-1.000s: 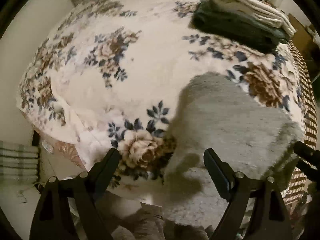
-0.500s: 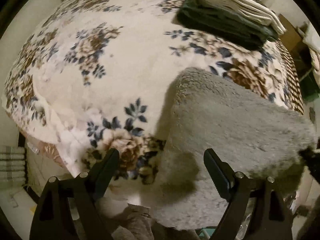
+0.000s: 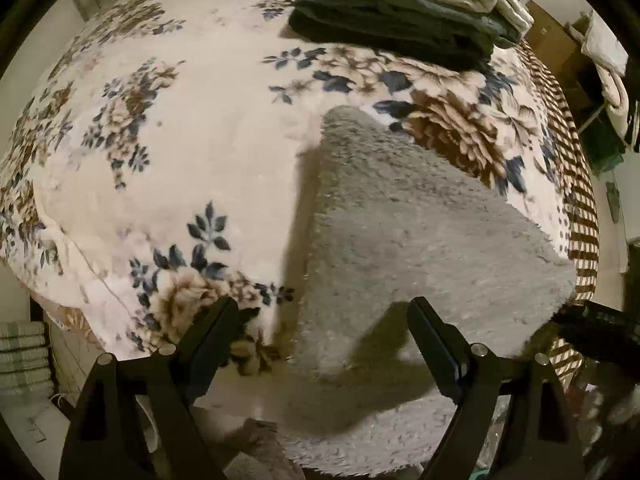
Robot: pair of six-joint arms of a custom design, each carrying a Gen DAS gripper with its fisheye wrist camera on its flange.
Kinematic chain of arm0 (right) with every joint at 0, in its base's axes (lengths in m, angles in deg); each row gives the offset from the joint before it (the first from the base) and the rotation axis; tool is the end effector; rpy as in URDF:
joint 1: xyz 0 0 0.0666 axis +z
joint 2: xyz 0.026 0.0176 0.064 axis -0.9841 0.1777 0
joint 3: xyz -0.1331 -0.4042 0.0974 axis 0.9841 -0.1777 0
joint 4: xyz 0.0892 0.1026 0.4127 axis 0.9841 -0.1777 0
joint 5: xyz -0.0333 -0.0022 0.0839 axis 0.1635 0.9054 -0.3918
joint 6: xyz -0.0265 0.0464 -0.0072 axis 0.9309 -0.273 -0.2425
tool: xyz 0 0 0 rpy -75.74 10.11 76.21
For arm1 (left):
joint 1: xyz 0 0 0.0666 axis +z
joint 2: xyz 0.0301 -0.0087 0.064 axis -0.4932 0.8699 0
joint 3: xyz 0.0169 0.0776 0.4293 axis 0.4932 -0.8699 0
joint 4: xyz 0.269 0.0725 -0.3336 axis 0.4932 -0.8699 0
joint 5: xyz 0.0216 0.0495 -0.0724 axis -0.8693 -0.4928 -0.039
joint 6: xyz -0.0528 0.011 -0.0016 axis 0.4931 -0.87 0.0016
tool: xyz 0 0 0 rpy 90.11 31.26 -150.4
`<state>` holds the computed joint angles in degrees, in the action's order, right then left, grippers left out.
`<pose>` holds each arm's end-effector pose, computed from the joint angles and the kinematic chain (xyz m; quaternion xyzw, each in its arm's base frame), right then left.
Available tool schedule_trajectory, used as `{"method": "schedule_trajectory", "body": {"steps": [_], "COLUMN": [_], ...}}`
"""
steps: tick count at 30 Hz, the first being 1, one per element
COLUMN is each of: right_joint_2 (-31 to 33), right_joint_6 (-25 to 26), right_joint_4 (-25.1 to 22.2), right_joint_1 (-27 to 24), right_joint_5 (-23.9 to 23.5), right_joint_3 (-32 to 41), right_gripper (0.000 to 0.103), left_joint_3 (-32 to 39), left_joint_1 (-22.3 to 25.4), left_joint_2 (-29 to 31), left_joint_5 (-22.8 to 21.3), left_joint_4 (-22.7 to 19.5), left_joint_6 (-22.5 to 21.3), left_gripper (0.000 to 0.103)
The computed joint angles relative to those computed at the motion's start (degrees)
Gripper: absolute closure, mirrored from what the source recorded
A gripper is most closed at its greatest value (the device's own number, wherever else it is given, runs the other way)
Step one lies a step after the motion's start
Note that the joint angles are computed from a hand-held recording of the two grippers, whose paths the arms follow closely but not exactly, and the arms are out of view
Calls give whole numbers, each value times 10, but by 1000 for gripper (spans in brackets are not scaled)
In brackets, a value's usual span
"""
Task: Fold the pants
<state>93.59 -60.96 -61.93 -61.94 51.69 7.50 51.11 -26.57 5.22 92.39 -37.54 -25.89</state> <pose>0.5496 0.1908 0.3512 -0.2357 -0.9482 -0.2086 0.0434 0.5603 0.0272 0.4070 -0.0511 0.9942 -0.0217 0.0922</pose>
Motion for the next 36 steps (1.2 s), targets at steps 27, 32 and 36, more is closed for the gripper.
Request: {"method": "schedule_trajectory", "body": {"steps": [27, 32, 36], "right_joint_2": [-161, -103, -91], "right_joint_6": [-187, -84, 3], "right_joint_4": [75, -11, -90], "right_joint_1": [57, 51, 38], "right_joint_5": [-108, -127, -66], "right_joint_3": [-184, -142, -49], "right_gripper": [92, 51, 40], "left_joint_3": [106, 109, 99], "left_joint_1": [-22, -7, 13], "left_joint_2": [134, 103, 71], "left_joint_5": [24, 50, 31], "left_joint_4": [-31, -37, -43], "left_joint_6": [-38, -44, -51], "left_gripper": [15, 15, 15]}}
